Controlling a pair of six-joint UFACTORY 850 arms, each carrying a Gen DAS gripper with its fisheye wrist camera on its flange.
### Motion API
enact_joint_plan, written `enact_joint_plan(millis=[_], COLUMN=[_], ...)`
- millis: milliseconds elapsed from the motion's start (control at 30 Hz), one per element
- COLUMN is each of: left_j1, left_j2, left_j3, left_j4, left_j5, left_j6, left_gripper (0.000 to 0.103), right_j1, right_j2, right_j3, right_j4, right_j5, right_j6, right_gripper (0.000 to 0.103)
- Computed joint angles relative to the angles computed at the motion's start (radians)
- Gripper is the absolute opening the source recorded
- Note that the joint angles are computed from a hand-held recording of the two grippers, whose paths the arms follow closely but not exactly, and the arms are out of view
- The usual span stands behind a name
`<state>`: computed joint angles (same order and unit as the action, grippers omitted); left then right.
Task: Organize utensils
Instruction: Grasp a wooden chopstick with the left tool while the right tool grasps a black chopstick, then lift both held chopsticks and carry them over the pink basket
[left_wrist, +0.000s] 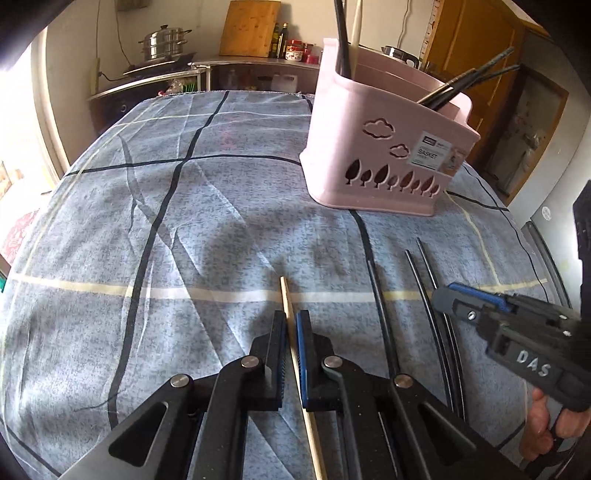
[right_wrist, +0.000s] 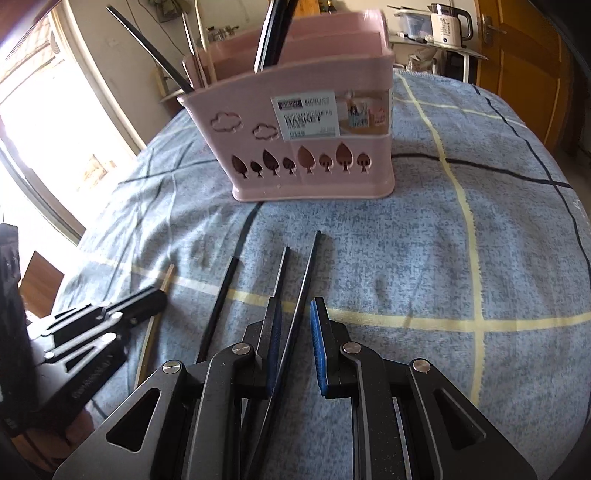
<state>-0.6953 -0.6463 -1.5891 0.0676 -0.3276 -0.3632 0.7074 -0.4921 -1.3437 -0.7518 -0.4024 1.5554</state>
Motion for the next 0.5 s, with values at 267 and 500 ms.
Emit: enact_joint_plan(millis=[267, 500], left_j1=[-0.003, -0.019], left_j2=[-0.01, -0.056], left_j3=[-0.021, -0.097], left_j4=[0.009, 0.092], left_j5=[-0.041, -0.103], left_j6=[0.004, -0.018], left_gripper=[0.006, 0.006], right_j1=[0.01, 0.004], right_j2=[0.009, -0.043], right_j3=[0.008, -0.078], right_j4=[0.034, 0.121], right_j5=[-0.027, -0.103], right_j6=[-0.041, -0.174], right_gripper=[0.008, 0.008])
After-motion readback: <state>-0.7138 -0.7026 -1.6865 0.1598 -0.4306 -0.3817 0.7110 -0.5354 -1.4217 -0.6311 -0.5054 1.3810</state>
